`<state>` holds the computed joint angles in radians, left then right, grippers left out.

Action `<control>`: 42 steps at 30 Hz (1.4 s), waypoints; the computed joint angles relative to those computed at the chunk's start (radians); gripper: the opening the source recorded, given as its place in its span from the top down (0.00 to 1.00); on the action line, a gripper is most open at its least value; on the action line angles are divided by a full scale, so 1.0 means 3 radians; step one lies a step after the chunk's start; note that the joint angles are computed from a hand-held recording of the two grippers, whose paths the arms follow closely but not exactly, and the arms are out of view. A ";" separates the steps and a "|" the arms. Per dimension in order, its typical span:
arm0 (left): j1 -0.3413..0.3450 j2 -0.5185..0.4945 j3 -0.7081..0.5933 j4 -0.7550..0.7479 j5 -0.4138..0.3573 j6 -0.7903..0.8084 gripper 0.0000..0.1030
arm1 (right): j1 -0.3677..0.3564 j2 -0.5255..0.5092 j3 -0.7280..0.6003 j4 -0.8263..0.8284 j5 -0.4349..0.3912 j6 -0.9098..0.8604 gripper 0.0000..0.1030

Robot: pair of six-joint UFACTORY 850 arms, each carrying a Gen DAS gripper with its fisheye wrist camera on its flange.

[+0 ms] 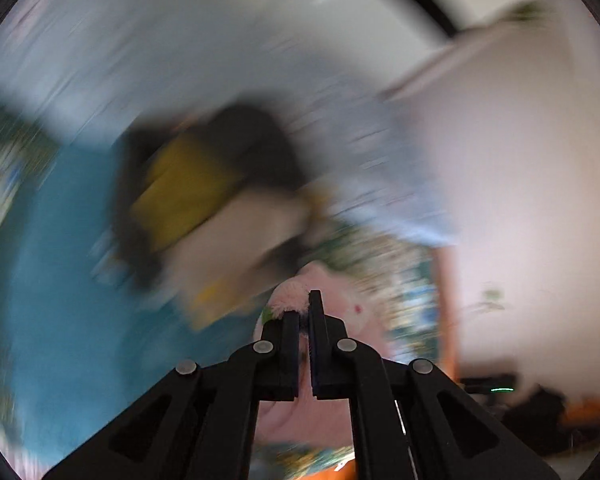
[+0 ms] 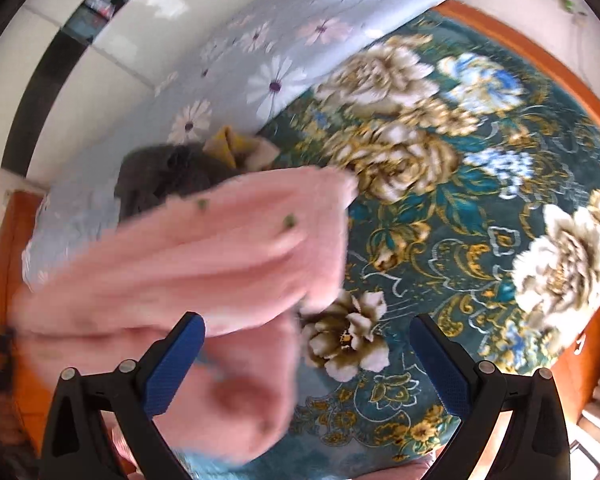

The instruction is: Fold clothes

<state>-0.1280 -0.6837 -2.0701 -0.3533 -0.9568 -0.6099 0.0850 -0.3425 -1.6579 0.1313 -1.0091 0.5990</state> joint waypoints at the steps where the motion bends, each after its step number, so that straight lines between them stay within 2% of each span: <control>1: 0.0040 0.0045 0.0239 -0.0077 -0.0054 -0.0121 0.96 | -0.0012 -0.0056 -0.0008 0.0090 -0.0015 -0.0105 0.00; 4: 0.0089 0.0315 0.0984 -0.0172 -0.0121 -0.0538 0.97 | -0.0035 -0.0206 -0.0015 0.0335 -0.0068 -0.0428 0.00; 6: 0.0082 0.0544 0.1332 -0.0115 -0.0021 -0.0729 0.97 | -0.0047 -0.0252 0.0048 0.0475 -0.0063 -0.0608 0.00; 9: 0.0075 0.0650 0.1355 0.0152 0.0059 -0.0946 0.96 | -0.0111 -0.0314 0.0185 0.0688 -0.0038 -0.0742 0.00; 11: 0.0046 0.0665 0.1275 0.0441 0.0082 -0.1084 0.93 | -0.0178 -0.0325 0.0289 0.0822 0.0026 -0.0705 0.00; 12: 0.0007 0.0620 0.1148 0.0621 0.0011 -0.1079 0.81 | -0.0207 -0.0323 0.0333 0.0861 0.0064 -0.0684 0.00; 13: -0.0031 0.0542 0.0998 0.0758 -0.0090 -0.1041 0.65 | -0.0231 -0.0315 0.0369 0.0873 0.0105 -0.0667 0.00; 15: -0.0156 0.0188 0.0465 0.0983 -0.0422 -0.0752 0.55 | -0.0279 -0.0301 0.0438 0.0898 0.0187 -0.0635 0.00; 17: -0.0275 -0.0220 -0.0139 0.1137 -0.0766 -0.0428 0.54 | -0.0322 -0.0286 0.0504 0.0927 0.0259 -0.0618 0.00; 20: -0.0395 -0.0730 -0.0865 0.1058 -0.1106 -0.0269 0.54 | -0.0375 -0.0271 0.0581 0.1095 0.0218 -0.0762 0.00; 25: -0.0430 -0.1149 -0.1576 0.0859 -0.1436 -0.0378 0.54 | -0.0454 -0.0313 0.0906 0.1837 0.0336 -0.1006 0.00; 29: -0.0406 -0.0837 -0.1124 0.1141 -0.1327 -0.0550 0.54 | -0.0447 -0.0404 0.1029 0.2148 0.0478 -0.0944 0.00; 32: -0.0318 -0.0361 -0.0388 0.1281 -0.1118 -0.0892 0.54 | -0.0446 -0.0520 0.1050 0.2430 0.0551 -0.0984 0.03; 34: -0.0259 -0.0114 -0.0020 0.1358 -0.1042 -0.1113 0.54 | -0.0447 -0.0607 0.1061 0.2612 0.0585 -0.0972 0.11; 35: -0.0239 -0.0008 0.0140 0.1380 -0.1014 -0.1202 0.54 | -0.0446 -0.0635 0.1071 0.2681 0.0603 -0.0962 0.20; 38: -0.0173 0.0294 0.0594 0.1428 -0.0952 -0.1478 0.54 | -0.0437 -0.0724 0.1103 0.2945 0.0642 -0.0997 0.28; 40: -0.0139 0.0468 0.0857 0.1402 -0.0900 -0.1630 0.54 | -0.0417 -0.0786 0.1089 0.3010 0.0643 -0.0971 0.40; 42: -0.0115 0.0604 0.1062 0.1364 -0.0858 -0.1744 0.54 | -0.0403 -0.0843 0.1074 0.3081 0.0632 -0.0921 0.66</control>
